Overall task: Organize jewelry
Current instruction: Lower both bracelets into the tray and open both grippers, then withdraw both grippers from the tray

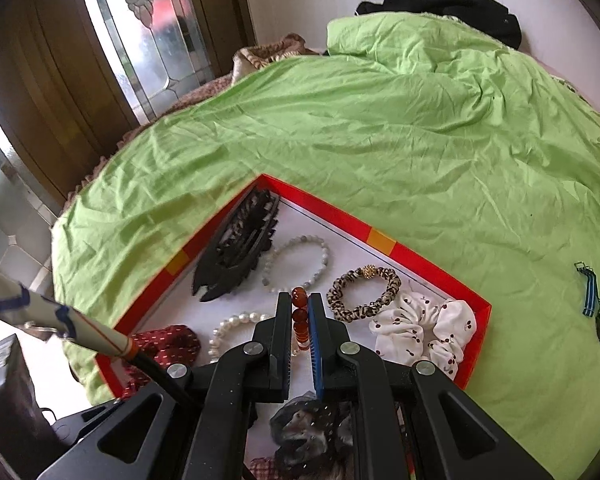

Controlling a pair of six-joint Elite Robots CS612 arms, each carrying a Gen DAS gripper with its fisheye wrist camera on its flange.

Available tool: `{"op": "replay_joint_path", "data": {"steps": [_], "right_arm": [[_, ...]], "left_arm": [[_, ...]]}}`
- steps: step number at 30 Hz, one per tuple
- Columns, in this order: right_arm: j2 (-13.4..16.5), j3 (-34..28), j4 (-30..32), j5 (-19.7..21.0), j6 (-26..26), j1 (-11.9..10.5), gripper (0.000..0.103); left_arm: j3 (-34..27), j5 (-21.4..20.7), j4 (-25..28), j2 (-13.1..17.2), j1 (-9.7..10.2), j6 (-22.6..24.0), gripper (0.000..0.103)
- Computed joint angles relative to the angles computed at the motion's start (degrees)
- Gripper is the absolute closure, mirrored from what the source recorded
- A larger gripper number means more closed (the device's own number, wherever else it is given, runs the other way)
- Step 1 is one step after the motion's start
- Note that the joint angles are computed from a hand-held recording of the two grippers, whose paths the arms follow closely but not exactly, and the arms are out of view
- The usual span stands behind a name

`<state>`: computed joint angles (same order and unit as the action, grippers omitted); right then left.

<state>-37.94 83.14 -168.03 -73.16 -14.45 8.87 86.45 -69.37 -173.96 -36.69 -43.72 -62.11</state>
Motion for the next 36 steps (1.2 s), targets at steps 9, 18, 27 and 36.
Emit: {"op": "replay_joint_path", "data": {"steps": [9,18,27,36], "right_arm": [[1.7,-2.4,3.5,-2.1,0.8,0.1,0.094],[2.3,-3.5,6.6,-1.1,2.5,-0.2,0.094],[1.5,-2.6,4.9,1.1,2.7,-0.6,0.07],[-0.3,0.0,1.7,2.7,3.3,-1.2,0.069]], "left_arm": [[-0.9,-0.3,2.0,0.3,-0.06,0.6,0.097],[-1.3,-0.3,3.6,0.5,-0.03,0.5,0.097],[-1.6,0.3,4.1,0.6,-0.15,0.3,0.096],[-1.3,2.6,4.0,0.2,-0.81,0.5,0.075]]}}
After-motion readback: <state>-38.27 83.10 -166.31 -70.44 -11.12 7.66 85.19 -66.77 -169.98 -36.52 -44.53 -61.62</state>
